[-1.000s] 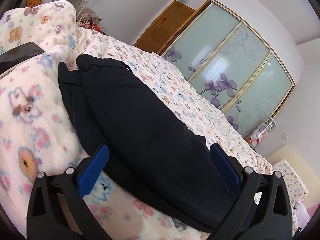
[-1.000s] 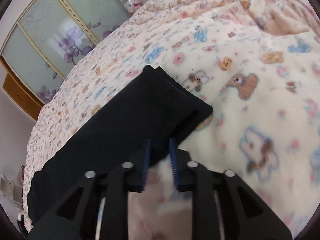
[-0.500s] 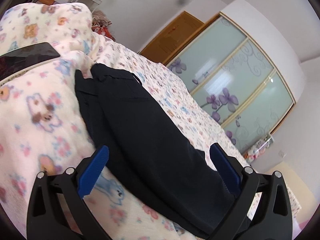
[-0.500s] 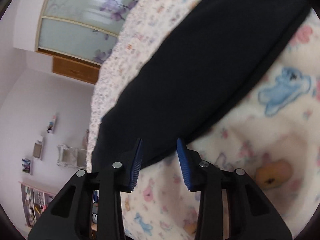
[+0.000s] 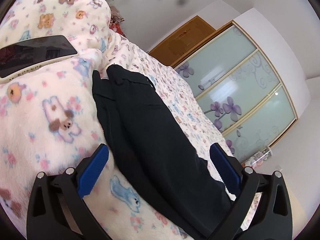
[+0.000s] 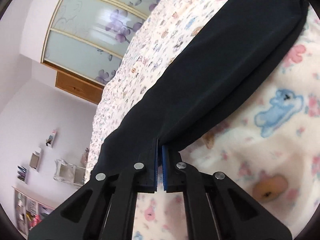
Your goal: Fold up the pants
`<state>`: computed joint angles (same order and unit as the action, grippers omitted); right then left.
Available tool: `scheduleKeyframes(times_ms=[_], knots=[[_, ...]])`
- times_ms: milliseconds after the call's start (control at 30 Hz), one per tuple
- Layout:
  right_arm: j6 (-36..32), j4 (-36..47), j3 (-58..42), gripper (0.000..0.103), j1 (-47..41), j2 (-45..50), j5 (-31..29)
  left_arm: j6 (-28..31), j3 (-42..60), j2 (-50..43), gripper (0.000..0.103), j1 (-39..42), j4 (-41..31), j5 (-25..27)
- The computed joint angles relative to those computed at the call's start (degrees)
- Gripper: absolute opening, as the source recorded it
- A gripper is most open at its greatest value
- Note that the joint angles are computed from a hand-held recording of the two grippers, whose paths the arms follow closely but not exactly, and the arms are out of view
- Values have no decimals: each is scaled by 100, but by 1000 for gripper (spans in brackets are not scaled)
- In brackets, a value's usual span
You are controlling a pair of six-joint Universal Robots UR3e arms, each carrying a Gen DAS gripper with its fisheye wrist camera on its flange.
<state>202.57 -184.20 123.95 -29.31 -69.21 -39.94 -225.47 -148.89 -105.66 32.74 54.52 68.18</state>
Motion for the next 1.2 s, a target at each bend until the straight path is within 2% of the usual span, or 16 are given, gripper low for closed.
scheduleKeyframes(times_ms=[67, 167, 333, 400, 500, 533, 633, 733, 800, 867, 900, 933, 967, 1033, 1100, 1200], knots=[[-51, -83, 71, 3, -23, 278, 11, -88, -143, -117, 101, 452, 270, -681], [-103, -568, 196, 3, -63, 609, 65, -184, -350, -447, 101, 1392, 827, -2109], [-502, -507, 242, 3, -131, 506, 6, -111, 48, -478, 101, 1991, 87, -3440], [-505, -503, 187, 3, -92, 529, 0, 54, 294, -376, 101, 2046, -497, -3665], [-625, -541, 163, 3, -50, 557, -68, 693, 889, 75, 101, 1869, -2592, -3558], [-607, -615, 180, 3, -25, 580, -83, 728, 1159, 2, 101, 1846, -3065, -3633], [-645, -634, 156, 3, -31, 620, -57, 534, 1908, -250, 101, 1758, -3992, -3697], [-599, -781, 193, 3, 25, 641, -104, 199, 2486, -613, 101, 1736, -4171, -3892], [-597, -851, 209, 3, 14, 669, -80, 11, 2798, -836, 93, 1683, -4354, -3808], [-601, -898, 204, 3, 13, 705, -72, -10, 2695, -721, 58, 1638, -4511, -3555], [-605, -917, 204, 3, 8, 720, -63, 43, 2631, -666, 48, 1620, -4578, -3462], [-597, -942, 203, 3, -2, 734, -45, 188, 2570, -613, 24, 1633, -4686, -3386], [-580, -982, 211, 3, -5, 753, -35, 327, 2510, -534, 10, 1641, -4813, -3302], [-475, -1134, 265, 3, -59, 781, 72, 296, 2295, -535, 9, 1693, -4445, -3279], [-338, -1421, 421, 3, -236, 847, 407, 351, 2075, -261, 9, 1604, -4277, -2982], [-176, -1618, 515, 3, -471, 751, 810, 729, 1640, 405, 8, 1672, -4273, -2830]])
